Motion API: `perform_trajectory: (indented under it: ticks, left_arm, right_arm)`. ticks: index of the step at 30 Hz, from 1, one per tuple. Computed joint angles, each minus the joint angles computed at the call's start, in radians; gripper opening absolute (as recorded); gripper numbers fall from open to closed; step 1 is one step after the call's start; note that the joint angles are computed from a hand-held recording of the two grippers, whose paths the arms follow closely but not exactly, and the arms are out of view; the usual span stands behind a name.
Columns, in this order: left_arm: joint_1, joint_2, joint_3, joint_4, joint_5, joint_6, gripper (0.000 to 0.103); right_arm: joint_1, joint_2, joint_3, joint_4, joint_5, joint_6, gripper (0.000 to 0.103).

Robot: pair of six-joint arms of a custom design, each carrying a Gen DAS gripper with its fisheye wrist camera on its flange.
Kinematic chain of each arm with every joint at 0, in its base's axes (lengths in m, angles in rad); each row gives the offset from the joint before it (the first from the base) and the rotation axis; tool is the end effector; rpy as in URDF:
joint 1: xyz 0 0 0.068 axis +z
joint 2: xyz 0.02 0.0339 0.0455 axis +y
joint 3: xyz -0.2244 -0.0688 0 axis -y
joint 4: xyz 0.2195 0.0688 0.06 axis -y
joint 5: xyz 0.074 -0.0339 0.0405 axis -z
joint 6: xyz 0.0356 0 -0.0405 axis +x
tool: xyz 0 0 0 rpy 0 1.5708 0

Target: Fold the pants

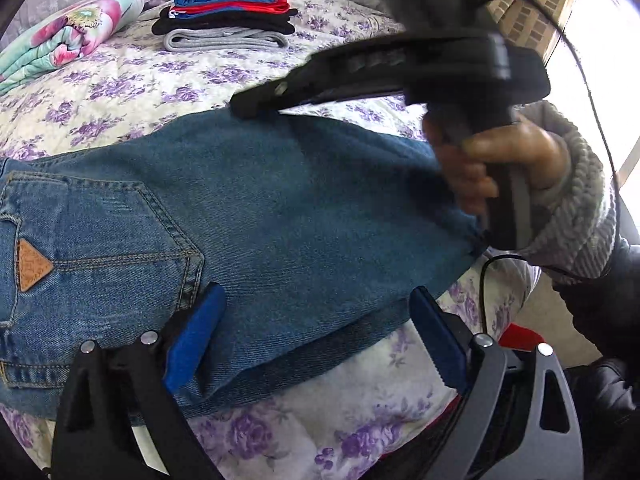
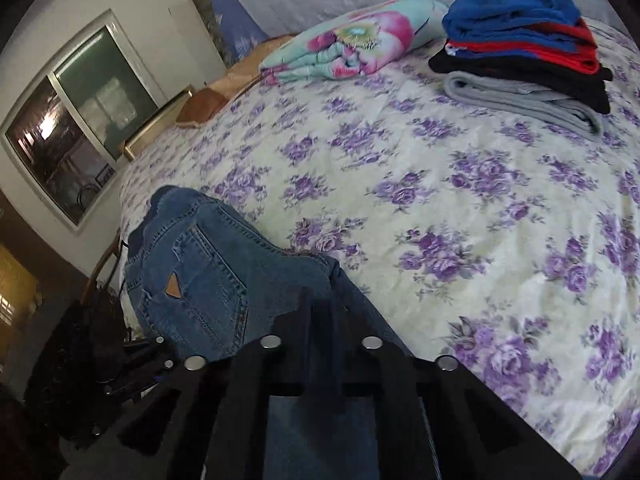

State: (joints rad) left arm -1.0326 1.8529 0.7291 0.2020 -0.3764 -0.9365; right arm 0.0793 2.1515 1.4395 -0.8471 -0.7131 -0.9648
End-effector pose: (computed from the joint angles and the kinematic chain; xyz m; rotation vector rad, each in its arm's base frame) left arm 0.1631 -0.2476 0.0717 -0.0390 2.4507 -0.4277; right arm 0.3467 0.0509 0.1022 -1.3442 2.3249 0.8971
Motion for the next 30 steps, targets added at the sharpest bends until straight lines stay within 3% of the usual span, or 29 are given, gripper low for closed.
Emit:
perform_trajectory:
  ticks: [2, 5, 6, 11, 12, 13, 15, 16, 17, 18, 22, 27, 30]
  left_arm:
    - [-0.004, 0.014, 0.005, 0.012, -0.011, 0.012, 0.091]
    - [-0.011, 0.03, 0.003, 0.034, -0.023, 0.031, 0.096]
    - [-0.007, 0.034, 0.008, 0.038, -0.019, 0.036, 0.097]
    - [-0.003, 0.039, 0.036, 0.012, -0.02, 0.044, 0.098]
    - [-0.007, 0.037, 0.037, 0.009, -0.024, 0.04, 0.098]
    - [-0.007, 0.037, 0.04, 0.007, -0.025, 0.04, 0.098]
    - [-0.008, 0.039, 0.051, -0.006, -0.03, 0.038, 0.098]
    - [-0.008, 0.041, 0.052, -0.006, -0.031, 0.038, 0.098]
    - [-0.011, 0.041, 0.051, -0.007, -0.033, 0.036, 0.098]
    - [-0.01, 0.041, 0.051, -0.008, -0.032, 0.036, 0.098]
    - [-0.036, 0.042, 0.06, -0.03, -0.055, 0.012, 0.098]
    - [-0.041, 0.042, 0.07, -0.053, -0.062, 0.001, 0.098]
    - [-0.038, 0.031, 0.062, -0.051, -0.059, 0.0, 0.098]
  right_arm:
    - [0.018, -0.02, -0.056, 0.012, 0.044, -0.042, 0.006]
    - [0.026, -0.164, -0.253, 0.142, 0.096, -0.134, 0.006]
    - [0.016, -0.178, -0.258, 0.122, 0.093, -0.143, 0.006]
    - [0.009, 0.093, 0.109, -0.182, -0.01, -0.074, 0.012]
    - [0.007, 0.153, 0.192, -0.251, -0.039, -0.062, 0.017]
    - [0.006, 0.203, 0.261, -0.315, -0.055, -0.059, 0.03]
    - [0.009, 0.253, 0.331, -0.376, -0.086, -0.042, 0.035]
    - [0.015, 0.25, 0.329, -0.366, -0.089, -0.031, 0.031]
    - [0.022, 0.239, 0.318, -0.339, -0.096, -0.012, 0.012]
    - [0.03, 0.219, 0.297, -0.29, -0.096, 0.027, 0.004]
    - [0.059, 0.223, 0.317, -0.198, -0.086, 0.113, 0.001]
    - [0.108, 0.193, 0.21, 0.042, 0.021, 0.223, 0.001]
    - [0.068, 0.128, 0.164, 0.075, -0.023, 0.223, 0.001]
